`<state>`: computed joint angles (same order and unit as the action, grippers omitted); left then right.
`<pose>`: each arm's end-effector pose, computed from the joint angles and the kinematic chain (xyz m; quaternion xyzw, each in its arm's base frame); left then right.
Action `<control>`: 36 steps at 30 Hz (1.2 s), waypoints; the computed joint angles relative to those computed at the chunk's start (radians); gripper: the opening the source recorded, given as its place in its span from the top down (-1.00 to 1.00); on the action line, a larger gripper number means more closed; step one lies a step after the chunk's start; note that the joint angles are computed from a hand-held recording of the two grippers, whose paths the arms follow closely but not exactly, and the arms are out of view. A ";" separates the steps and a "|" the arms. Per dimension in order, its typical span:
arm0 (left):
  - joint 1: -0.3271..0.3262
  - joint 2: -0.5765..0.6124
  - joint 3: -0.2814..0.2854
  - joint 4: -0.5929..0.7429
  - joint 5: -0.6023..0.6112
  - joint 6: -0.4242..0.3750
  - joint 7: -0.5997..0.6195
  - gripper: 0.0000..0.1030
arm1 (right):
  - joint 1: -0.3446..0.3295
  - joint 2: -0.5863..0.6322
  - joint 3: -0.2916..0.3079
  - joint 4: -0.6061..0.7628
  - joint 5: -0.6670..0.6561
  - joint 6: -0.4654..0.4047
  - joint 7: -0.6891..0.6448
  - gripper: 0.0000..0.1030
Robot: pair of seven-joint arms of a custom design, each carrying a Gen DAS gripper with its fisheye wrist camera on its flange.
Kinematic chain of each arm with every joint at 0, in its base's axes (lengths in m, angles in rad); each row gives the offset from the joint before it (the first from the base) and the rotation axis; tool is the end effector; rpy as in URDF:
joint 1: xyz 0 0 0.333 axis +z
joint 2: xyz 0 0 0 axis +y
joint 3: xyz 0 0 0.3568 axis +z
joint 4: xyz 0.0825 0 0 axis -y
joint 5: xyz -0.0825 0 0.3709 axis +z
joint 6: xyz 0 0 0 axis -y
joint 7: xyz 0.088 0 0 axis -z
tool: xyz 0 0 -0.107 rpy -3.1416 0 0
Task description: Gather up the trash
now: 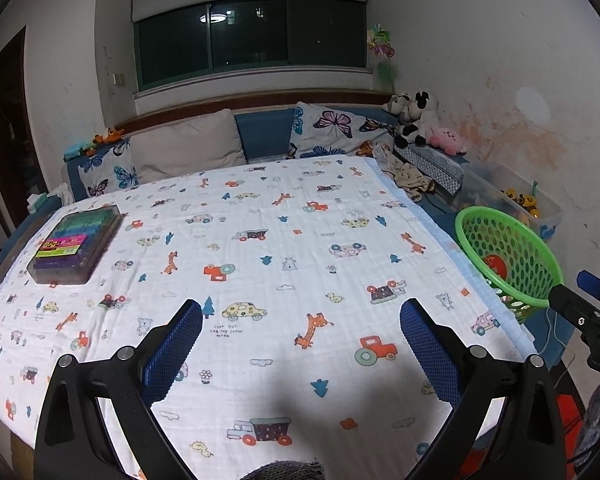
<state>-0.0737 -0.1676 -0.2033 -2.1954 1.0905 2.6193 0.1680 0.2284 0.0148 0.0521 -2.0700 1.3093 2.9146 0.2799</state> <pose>0.4922 -0.1673 0.5556 -0.7132 0.5286 -0.2622 0.3782 0.5615 0.0996 0.5309 -0.7260 0.4876 -0.2062 0.4390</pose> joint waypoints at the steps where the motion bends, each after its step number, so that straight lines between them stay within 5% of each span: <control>1: 0.000 -0.001 -0.001 -0.001 0.002 0.000 -0.004 -0.86 | 0.001 -0.001 0.001 0.001 0.018 0.007 -0.017 -0.91; 36: 0.000 -0.011 -0.004 -0.012 0.009 -0.007 -0.018 -0.86 | 0.013 -0.002 0.005 -0.003 0.015 0.017 -0.017 -0.91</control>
<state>-0.0733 -0.1788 -0.2069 -2.2076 1.0996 2.6126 0.1500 0.2410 0.0132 0.0571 -2.0733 1.3243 2.9317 0.2629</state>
